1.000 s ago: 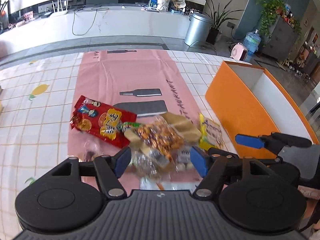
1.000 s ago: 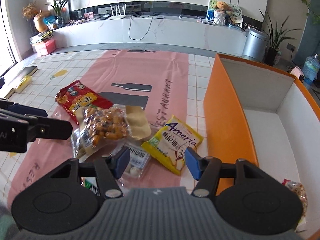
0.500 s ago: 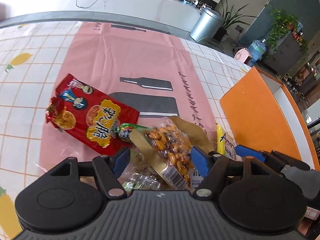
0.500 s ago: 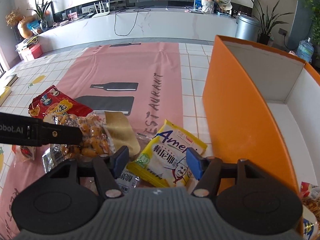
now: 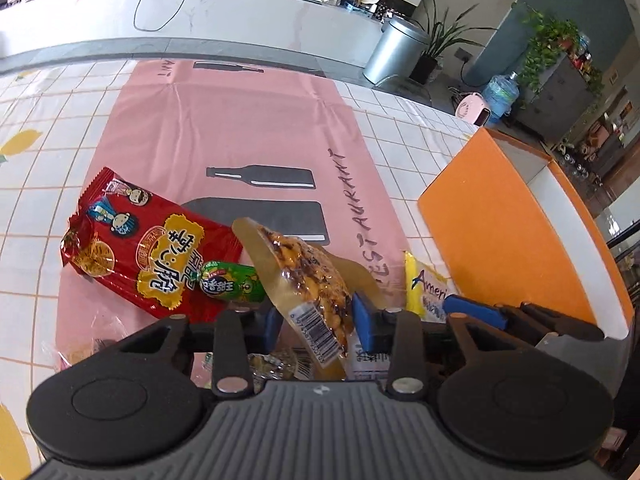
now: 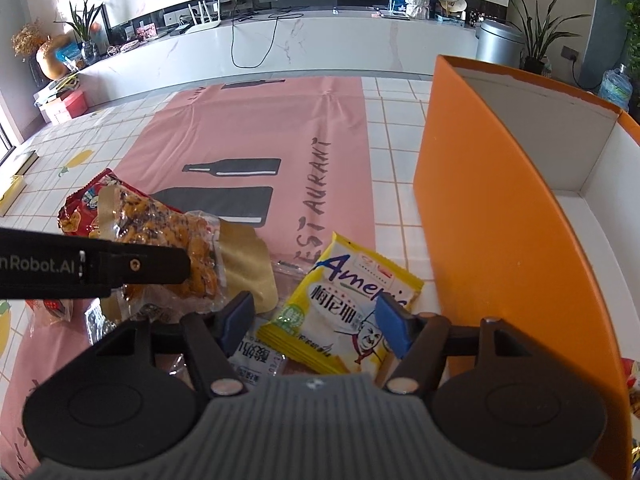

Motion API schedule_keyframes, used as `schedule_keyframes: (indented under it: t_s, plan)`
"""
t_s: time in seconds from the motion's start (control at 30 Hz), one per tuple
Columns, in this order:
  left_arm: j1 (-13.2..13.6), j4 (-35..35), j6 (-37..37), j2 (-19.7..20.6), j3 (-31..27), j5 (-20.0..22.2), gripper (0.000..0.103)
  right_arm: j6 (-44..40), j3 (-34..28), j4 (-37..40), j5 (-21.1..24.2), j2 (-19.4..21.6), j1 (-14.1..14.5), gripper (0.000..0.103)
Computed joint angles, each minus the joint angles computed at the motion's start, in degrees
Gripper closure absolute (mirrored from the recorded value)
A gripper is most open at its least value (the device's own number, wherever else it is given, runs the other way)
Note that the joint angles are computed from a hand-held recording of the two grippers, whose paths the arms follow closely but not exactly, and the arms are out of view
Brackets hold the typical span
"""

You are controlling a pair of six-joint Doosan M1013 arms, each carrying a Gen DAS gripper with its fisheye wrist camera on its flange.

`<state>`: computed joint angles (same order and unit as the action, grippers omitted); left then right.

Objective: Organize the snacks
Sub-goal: 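Grasp the clear peanut bag with left tool while right tool grasps yellow Ameria pack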

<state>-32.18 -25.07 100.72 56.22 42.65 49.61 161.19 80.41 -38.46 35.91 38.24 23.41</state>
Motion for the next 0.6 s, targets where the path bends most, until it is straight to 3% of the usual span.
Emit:
schedule_keyframes:
  t_s: [0.07,0.23,0.5,0.6]
  plan:
    - [-0.1,-0.4,0.4,-0.6,0.8,-1.0,0.076,-1.2,-0.2,1.5,0.2,0.0,-0.1,0.041]
    - [-0.9,3.8,-0.9,-2.2,2.5,-1.7,0.076,-1.9,0.4,3.7,-0.5,-0.6,-0.4,0.048]
    - [-1.4,4.8,-1.0,-6.3,7.8,-3.7,0.077,-2.1,2.6,4.4,-2.0,-2.4,0.0,0.087]
    - [-1.7,5.4,-1.2,-8.0,10.1,-3.8,0.077,-2.1,4.2,5.3,-3.1,-3.6,0.2,0.095]
